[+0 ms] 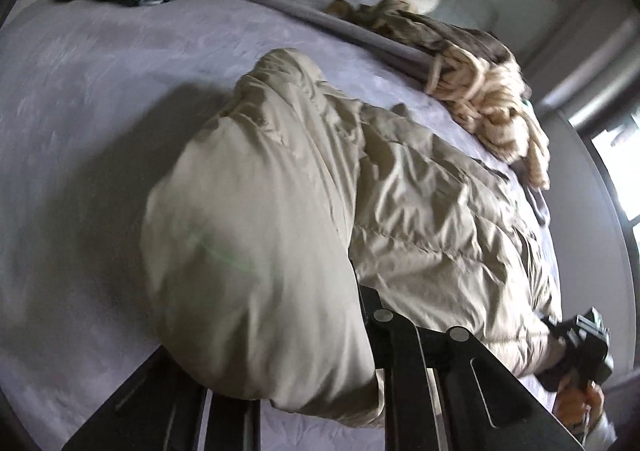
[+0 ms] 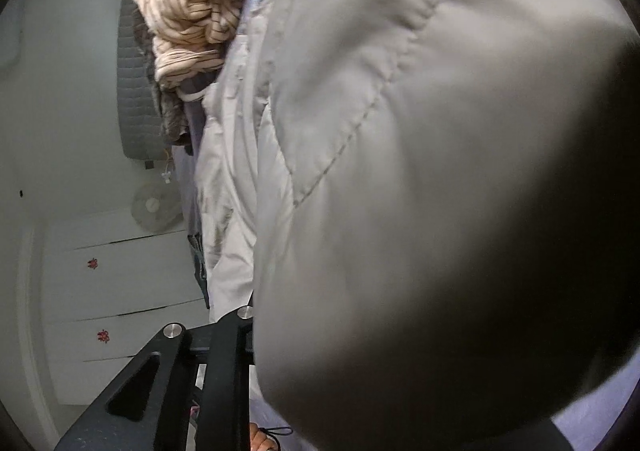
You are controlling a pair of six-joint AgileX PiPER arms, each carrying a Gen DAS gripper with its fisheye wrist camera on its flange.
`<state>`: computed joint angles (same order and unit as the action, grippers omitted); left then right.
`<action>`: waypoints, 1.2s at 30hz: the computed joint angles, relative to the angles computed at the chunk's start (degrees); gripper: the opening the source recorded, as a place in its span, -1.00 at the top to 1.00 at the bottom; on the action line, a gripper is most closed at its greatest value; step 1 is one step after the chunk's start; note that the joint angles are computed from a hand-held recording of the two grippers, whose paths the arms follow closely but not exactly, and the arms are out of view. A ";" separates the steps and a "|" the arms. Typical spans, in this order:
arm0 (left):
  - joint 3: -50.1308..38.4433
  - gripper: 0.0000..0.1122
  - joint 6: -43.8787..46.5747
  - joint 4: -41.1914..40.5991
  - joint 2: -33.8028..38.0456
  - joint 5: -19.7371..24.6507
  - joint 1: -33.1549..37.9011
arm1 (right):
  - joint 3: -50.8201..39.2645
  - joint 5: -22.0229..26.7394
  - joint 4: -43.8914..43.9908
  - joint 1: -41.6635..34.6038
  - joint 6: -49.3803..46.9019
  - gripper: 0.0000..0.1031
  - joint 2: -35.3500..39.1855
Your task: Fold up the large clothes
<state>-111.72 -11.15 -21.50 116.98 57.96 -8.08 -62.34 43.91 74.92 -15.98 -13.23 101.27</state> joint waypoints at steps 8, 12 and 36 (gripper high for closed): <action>4.54 0.66 10.35 -4.47 -5.74 3.63 2.01 | 8.04 -1.04 -4.75 1.65 3.82 0.53 -9.91; 12.63 0.66 11.64 -3.67 -12.58 3.84 1.65 | 12.19 1.38 -7.56 0.86 7.05 0.53 -14.77; 43.39 0.51 -8.99 7.73 -35.97 8.41 -8.85 | 26.47 21.85 -20.84 -15.39 7.41 0.35 -31.09</action>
